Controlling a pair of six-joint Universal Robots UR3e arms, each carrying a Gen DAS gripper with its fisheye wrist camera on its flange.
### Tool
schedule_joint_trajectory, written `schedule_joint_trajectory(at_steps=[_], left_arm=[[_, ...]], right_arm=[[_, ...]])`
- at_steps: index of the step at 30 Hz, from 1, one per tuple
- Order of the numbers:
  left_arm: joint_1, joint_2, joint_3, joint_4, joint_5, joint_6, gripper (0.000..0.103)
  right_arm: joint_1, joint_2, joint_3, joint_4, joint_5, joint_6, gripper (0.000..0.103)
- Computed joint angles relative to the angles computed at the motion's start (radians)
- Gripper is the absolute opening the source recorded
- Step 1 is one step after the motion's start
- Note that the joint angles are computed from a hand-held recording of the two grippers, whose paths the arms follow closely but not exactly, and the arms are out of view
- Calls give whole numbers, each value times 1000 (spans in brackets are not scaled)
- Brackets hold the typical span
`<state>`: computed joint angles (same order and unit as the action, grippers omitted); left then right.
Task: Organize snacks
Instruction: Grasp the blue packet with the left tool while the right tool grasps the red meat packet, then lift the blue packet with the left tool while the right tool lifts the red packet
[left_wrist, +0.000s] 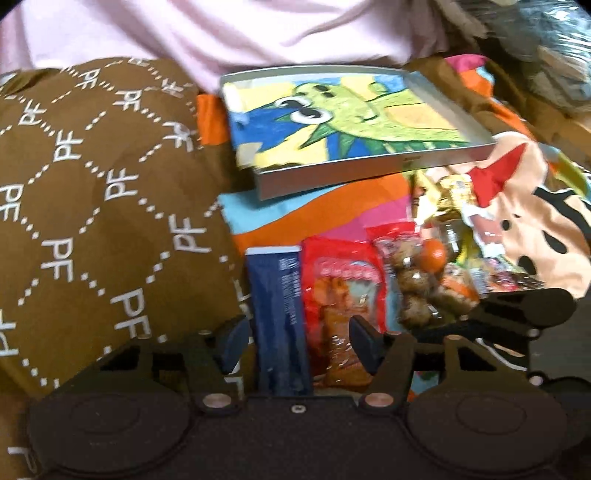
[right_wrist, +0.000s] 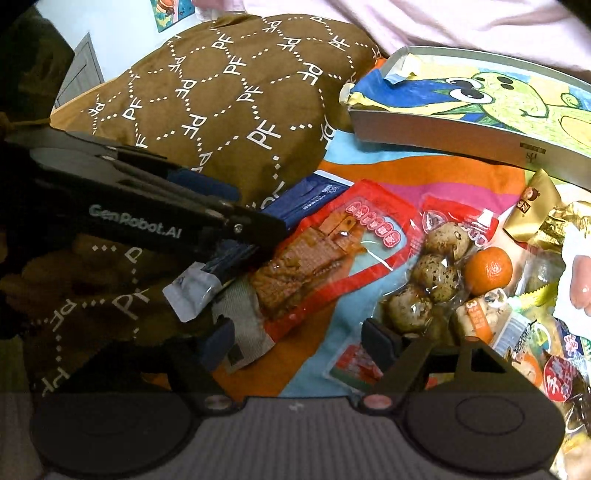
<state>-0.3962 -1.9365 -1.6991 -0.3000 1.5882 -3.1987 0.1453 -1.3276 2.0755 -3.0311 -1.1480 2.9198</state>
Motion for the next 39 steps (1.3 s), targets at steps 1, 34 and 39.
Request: schedule_joint_trajectory(at_steps=[1,34,39], left_arm=[[3,-6,7,-7,-11,2,63],[68,-74,110,-183,-32,-108,30],[55,-64,95,-173,-8,-129,30]], right_arm=[[0,2,-2,-3,-1,3,80],[-21,107,-149,81,92,202,48],[-33,70,-124,97,113,187,42]])
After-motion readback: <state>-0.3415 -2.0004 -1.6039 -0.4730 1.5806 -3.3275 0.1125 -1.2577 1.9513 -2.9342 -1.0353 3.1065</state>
